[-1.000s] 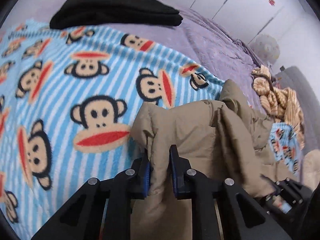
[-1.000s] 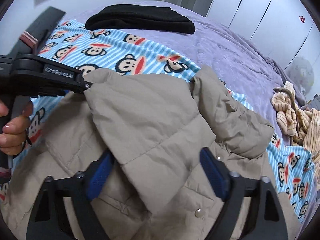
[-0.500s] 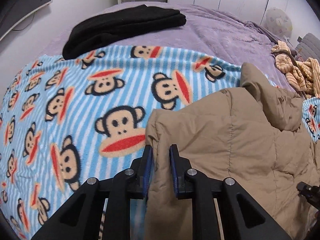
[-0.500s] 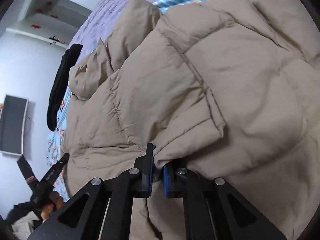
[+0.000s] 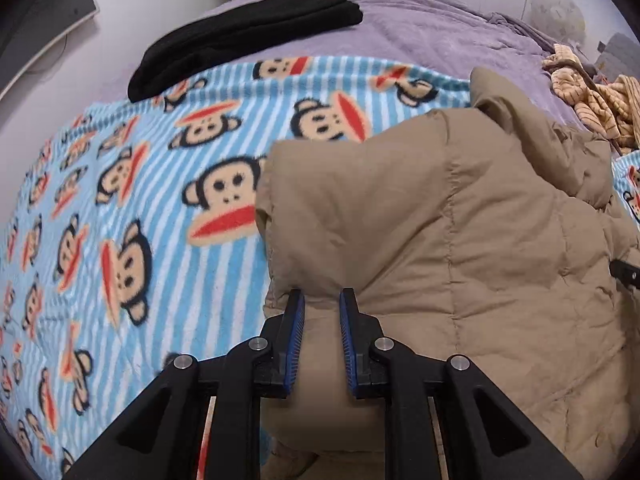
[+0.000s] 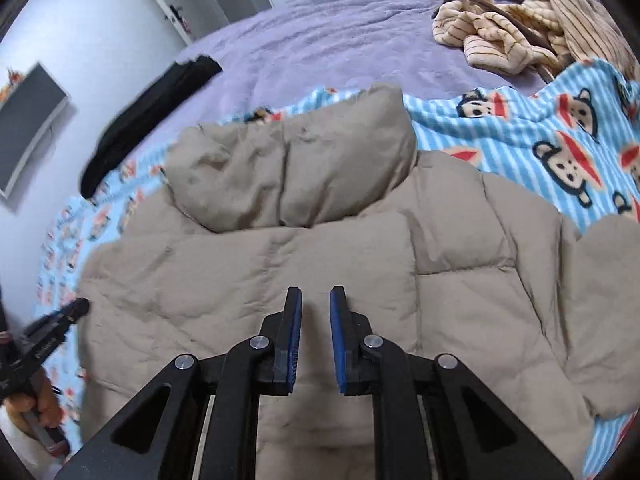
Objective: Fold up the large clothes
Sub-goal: 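Lay the folded side flat over the body with the left tool, release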
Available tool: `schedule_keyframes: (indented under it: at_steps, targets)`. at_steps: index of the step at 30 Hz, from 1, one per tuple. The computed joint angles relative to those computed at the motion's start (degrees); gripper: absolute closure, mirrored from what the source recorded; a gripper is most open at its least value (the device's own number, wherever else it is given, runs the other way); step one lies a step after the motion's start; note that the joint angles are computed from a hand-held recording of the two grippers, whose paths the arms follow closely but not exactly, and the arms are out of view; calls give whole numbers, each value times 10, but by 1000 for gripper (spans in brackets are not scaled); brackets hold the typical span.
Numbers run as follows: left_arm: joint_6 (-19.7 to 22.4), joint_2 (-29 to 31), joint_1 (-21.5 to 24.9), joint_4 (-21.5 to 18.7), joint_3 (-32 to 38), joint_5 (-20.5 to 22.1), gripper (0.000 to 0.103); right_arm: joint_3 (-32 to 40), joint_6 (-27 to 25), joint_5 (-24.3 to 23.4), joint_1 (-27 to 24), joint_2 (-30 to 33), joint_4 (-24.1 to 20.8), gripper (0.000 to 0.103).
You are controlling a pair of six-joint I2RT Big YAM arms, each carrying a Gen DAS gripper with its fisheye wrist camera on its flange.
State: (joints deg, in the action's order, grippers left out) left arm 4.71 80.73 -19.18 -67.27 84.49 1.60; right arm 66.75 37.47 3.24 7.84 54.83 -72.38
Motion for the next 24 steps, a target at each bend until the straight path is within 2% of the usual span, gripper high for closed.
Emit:
schedule_keyframes:
  at_steps: [2,4,7,11,13,14,19,22,24]
  targets:
    - [-6,-7,12,17,-18,24,83,-27,32,-34,-5,-12,4,87]
    - [7,-7,10,20,-23,22,83,-56,62,-34,11,-44,8,91]
    - [28,-6,-3,30,-29,-5,83,-79,50,-10,35,-64,14,91]
    - [29,-4,-4,28,-26,-9,83,-76,31,-28,6,-52,27,92]
    - [24,-1,-4,8,-13,-14,83,-78,35,-38,-3,-58,27,92]
    - [19,-1,-3,-3,-5,-17,83,-76,40,-34,-3,-62,18,92]
    - [10,-29,17,-29,5,-4,83,-37,96,60,32,-75,-91,86]
    - [15,-45,29,-65,5,1,83,-28,119,71,50,-101,-132,86]
    - [29,-57,25,-83,-1,-13,83,-24,145,80,71,-120,-163,86]
